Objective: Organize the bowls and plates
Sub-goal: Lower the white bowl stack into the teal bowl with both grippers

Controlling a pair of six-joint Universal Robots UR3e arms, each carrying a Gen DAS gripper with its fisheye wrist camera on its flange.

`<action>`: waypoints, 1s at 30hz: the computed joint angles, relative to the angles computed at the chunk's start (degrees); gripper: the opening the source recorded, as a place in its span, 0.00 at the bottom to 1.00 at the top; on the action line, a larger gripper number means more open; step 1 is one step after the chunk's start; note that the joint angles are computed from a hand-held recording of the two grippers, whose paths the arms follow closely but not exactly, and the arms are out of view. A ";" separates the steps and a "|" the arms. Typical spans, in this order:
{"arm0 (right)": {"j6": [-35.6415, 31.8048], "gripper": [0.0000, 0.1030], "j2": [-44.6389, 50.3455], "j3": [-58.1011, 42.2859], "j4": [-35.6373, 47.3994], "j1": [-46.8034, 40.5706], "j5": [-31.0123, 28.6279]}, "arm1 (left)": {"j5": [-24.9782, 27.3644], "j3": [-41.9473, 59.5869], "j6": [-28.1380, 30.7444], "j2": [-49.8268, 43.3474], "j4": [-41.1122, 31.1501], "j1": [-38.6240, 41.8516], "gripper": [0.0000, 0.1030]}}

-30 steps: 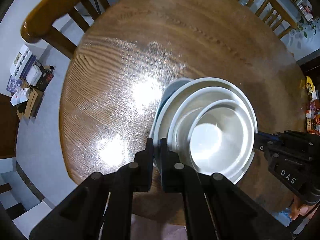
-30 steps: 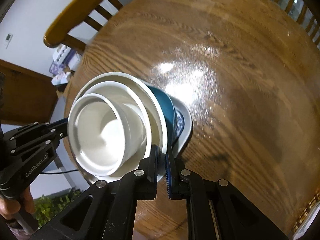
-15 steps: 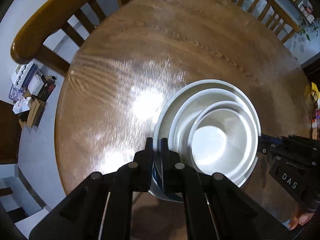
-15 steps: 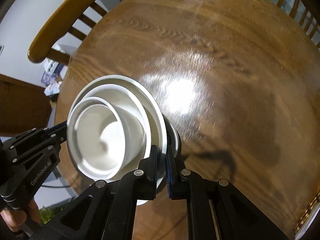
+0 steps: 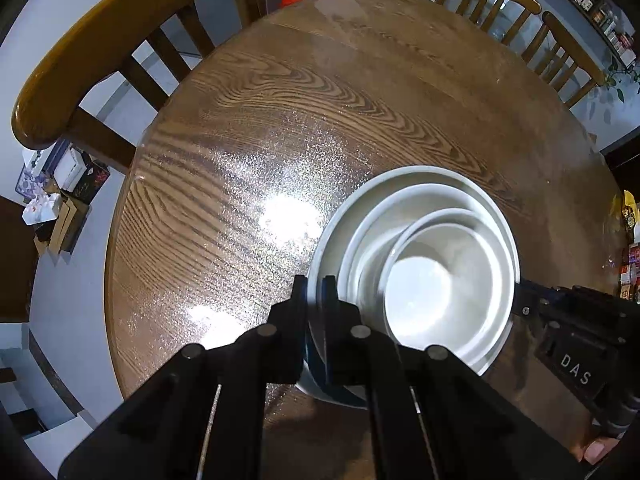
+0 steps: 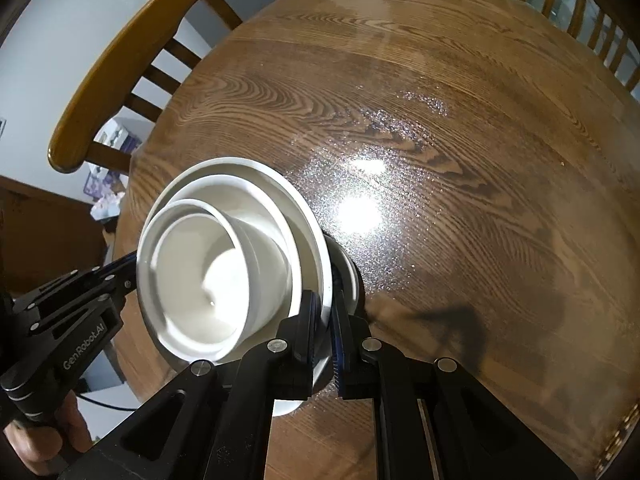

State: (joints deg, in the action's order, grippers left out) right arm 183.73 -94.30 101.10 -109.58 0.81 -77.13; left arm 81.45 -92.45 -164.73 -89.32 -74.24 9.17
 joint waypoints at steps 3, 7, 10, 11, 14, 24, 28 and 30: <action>0.37 0.11 0.98 -1.26 0.21 0.89 -0.92 | 0.23 -0.08 -0.55 0.10 -0.23 -0.12 0.04; 0.76 0.11 1.32 -1.86 0.69 1.08 -1.52 | 0.23 -0.11 -0.67 0.13 -0.33 0.33 0.07; 0.54 0.11 1.19 -1.91 1.11 0.79 -1.28 | 0.18 -0.06 -0.58 -0.01 -0.58 0.54 0.09; 0.54 0.11 1.14 -1.94 1.27 0.66 -1.15 | 0.25 0.07 -0.57 -0.07 -0.71 0.54 0.10; 0.38 0.11 0.94 -1.87 1.79 0.15 -0.82 | 0.81 0.09 -0.68 -0.04 -0.65 0.62 0.17; 0.44 0.11 1.15 -3.10 3.59 0.18 -1.04 | 1.47 -0.97 0.18 0.45 -0.21 1.09 0.26; 0.44 0.11 1.47 -3.66 3.46 1.01 -2.66 | 1.59 -0.92 0.34 0.43 -0.42 0.98 0.26; 0.39 0.11 1.59 -3.96 3.68 1.06 -2.95 | 1.57 -0.81 0.41 0.42 -0.68 0.88 0.27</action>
